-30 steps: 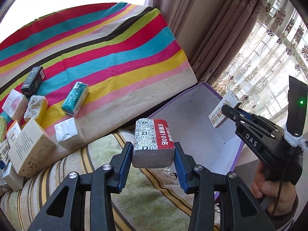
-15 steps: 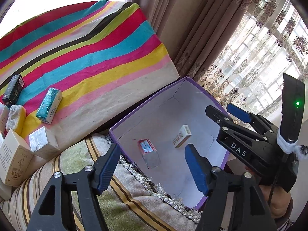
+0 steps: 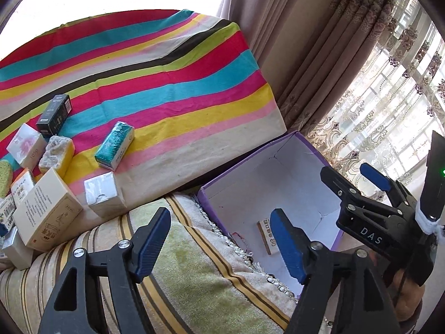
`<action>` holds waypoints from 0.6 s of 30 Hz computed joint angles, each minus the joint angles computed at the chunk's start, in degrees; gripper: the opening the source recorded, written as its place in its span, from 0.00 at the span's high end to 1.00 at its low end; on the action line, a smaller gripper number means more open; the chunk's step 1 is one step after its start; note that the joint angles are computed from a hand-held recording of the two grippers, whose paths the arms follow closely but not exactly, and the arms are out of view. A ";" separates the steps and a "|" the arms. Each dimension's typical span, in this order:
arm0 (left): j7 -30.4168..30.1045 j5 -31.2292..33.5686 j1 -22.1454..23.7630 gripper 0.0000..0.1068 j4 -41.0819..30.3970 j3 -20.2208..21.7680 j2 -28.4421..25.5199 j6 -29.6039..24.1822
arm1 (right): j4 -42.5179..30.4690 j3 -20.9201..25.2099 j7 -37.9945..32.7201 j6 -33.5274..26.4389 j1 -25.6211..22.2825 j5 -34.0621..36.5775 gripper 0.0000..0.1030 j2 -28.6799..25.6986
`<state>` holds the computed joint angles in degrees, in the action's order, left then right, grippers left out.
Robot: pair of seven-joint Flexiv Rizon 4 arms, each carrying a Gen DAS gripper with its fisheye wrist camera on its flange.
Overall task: Organize objects
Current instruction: 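Move both tools back from the purple box to the pile of boxes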
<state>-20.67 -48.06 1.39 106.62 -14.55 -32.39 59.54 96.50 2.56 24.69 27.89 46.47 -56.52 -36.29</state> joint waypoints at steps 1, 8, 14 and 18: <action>-0.02 -0.39 -0.03 0.30 0.22 0.15 0.06 1.21 | -0.01 -0.17 0.53 0.69 -0.01 -0.63 0.06 0.02; 2.18 -3.56 2.01 0.30 1.45 -0.89 0.32 8.10 | -2.90 -0.77 -2.52 2.06 0.70 -2.25 0.06 -1.35; 5.83 -7.59 5.08 0.30 2.07 -1.74 1.31 8.74 | -3.61 -1.81 -1.09 7.31 0.75 -5.85 0.06 -2.11; 4.21 -8.04 6.29 0.30 1.35 0.51 1.21 6.48 | -5.37 -2.08 -1.87 9.83 0.79 -5.23 0.06 -3.38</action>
